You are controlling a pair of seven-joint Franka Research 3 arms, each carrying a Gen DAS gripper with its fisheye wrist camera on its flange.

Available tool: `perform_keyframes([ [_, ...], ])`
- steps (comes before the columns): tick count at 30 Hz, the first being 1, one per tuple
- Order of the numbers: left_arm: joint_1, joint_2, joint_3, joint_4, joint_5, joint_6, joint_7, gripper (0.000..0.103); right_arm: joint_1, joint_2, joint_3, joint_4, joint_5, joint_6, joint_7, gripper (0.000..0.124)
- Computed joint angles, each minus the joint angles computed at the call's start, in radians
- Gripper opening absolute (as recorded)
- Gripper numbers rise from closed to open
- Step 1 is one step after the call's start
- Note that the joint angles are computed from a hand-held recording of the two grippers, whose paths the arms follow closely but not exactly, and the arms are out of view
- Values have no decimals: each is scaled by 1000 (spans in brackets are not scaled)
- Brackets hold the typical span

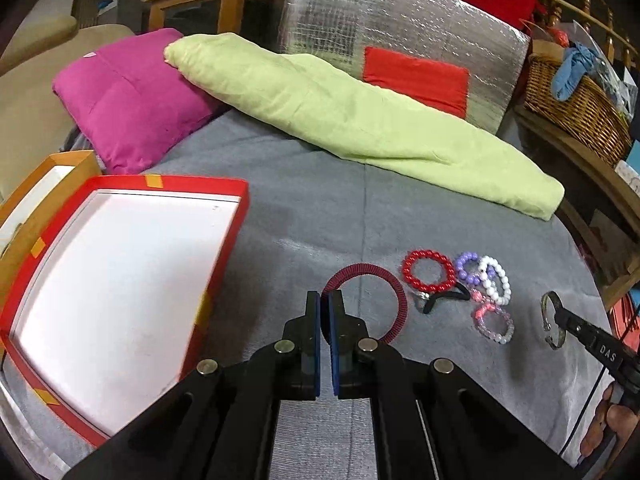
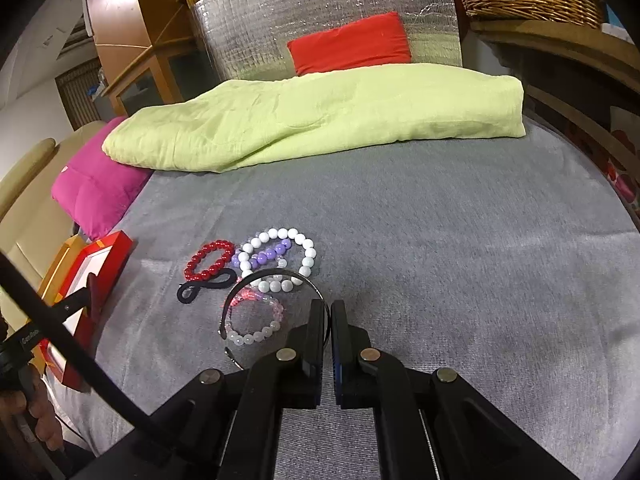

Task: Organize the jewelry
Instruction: 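Lift both held bangles up from the bracelet pile, then carry both bangles over the red-rimmed white tray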

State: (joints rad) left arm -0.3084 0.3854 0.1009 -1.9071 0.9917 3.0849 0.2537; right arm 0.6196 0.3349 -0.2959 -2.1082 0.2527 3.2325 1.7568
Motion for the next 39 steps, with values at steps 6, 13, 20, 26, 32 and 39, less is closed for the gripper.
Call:
perform_keyframes([
  [6,-38,-31,79,-14,146,12,-183,4,-72,-13,103,3,19,11,-20,4],
  [13,17,-78,87,-46,293,-12,-381,4,-138,19,256,96,21,-15,-64,4],
  [20,115,-135,56,-111,319,-103,-499,4,-70,152,291,337,-40,-122,-84,4],
  [26,228,-139,-29,-140,187,-160,-401,4,-3,302,280,595,-116,-255,-59,4],
  [32,278,-148,-48,-159,160,-154,-409,4,36,456,260,859,-196,-411,-8,4],
  [39,316,-147,-58,-180,46,-125,-328,4,49,648,259,1194,-265,-603,23,4],
])
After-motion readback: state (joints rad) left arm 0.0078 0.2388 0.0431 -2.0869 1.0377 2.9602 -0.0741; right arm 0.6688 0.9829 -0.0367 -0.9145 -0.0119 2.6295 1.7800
